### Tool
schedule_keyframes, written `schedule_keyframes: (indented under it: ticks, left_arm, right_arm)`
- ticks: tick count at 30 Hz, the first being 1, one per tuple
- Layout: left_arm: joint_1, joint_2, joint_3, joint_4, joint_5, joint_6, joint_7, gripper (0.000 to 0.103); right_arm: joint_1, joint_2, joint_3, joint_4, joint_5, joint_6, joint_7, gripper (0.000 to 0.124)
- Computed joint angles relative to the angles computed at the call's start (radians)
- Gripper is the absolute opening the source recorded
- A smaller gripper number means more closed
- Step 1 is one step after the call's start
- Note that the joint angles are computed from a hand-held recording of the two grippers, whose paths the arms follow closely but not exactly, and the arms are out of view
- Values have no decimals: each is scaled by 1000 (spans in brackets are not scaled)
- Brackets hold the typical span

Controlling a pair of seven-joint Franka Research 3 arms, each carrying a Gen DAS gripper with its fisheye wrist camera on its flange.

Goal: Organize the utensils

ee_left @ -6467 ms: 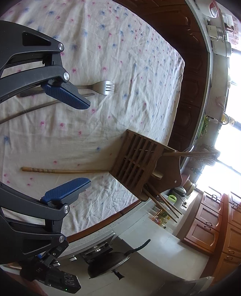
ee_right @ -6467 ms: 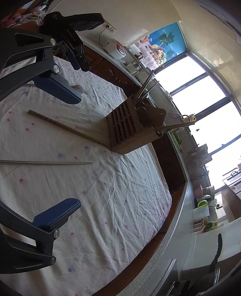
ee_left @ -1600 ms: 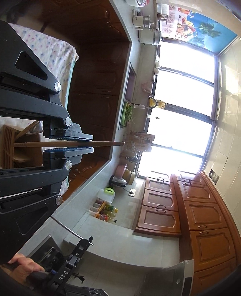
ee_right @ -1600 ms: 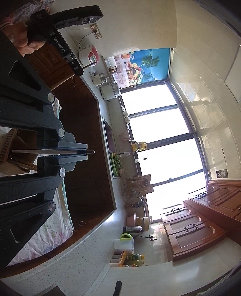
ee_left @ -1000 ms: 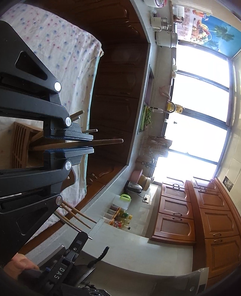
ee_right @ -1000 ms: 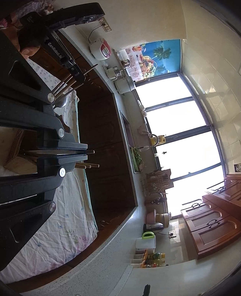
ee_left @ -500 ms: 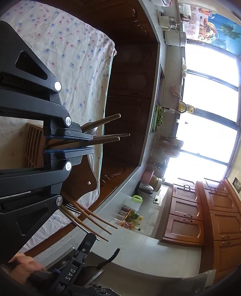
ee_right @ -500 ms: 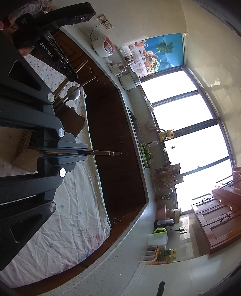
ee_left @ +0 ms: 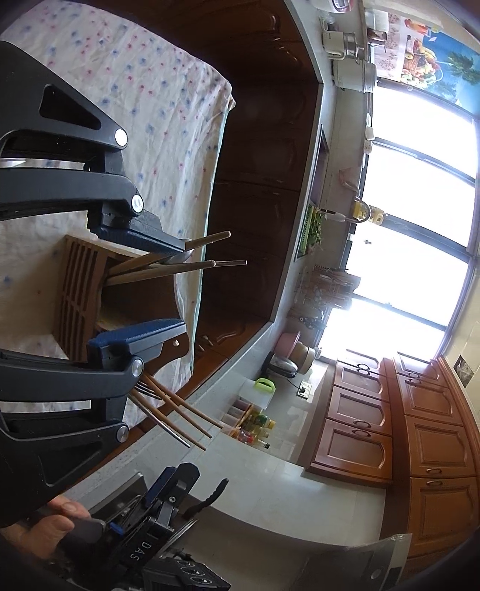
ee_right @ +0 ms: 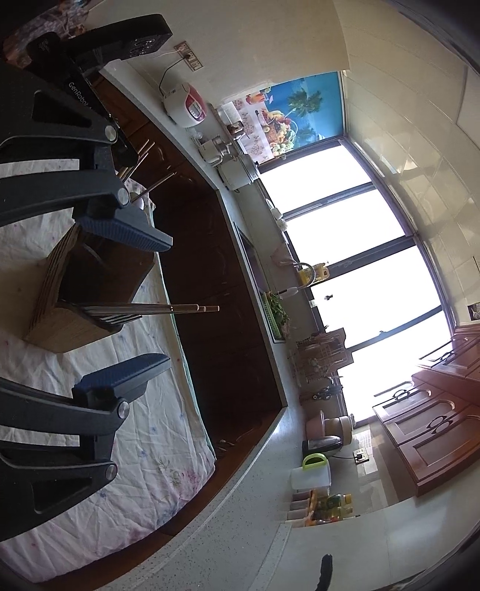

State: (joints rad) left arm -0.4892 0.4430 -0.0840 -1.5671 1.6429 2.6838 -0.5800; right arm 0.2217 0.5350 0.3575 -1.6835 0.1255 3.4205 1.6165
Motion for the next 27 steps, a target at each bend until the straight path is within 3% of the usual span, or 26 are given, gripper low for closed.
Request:
schedule_keyframes:
  ticks: [3, 5, 7, 17, 27]
  left_arm:
    - [-13, -50, -6, -67, 43, -37, -66, 58]
    - [-15, -82, -21, -117, 52, -81, -95, 81]
    - [-14, -109, -40, -164, 52, -123, -116, 86]
    - [24, -186, -109, -328, 42, -140, -206, 87]
    - [20, -250, -155, -448, 21, -174, -237, 87]
  right_arm:
    - [-61, -16, 62, -50, -36, 37, 28, 84]
    - [-81, -28, 77, -84, -64, 63, 55, 95]
    - [-82, -43, 72, -119, -89, 75, 81, 98]
    - [-125, -110, 88, -293, -239, 102, 214, 101]
    - [-53, -195, -7, -450, -287, 172, 303, 102]
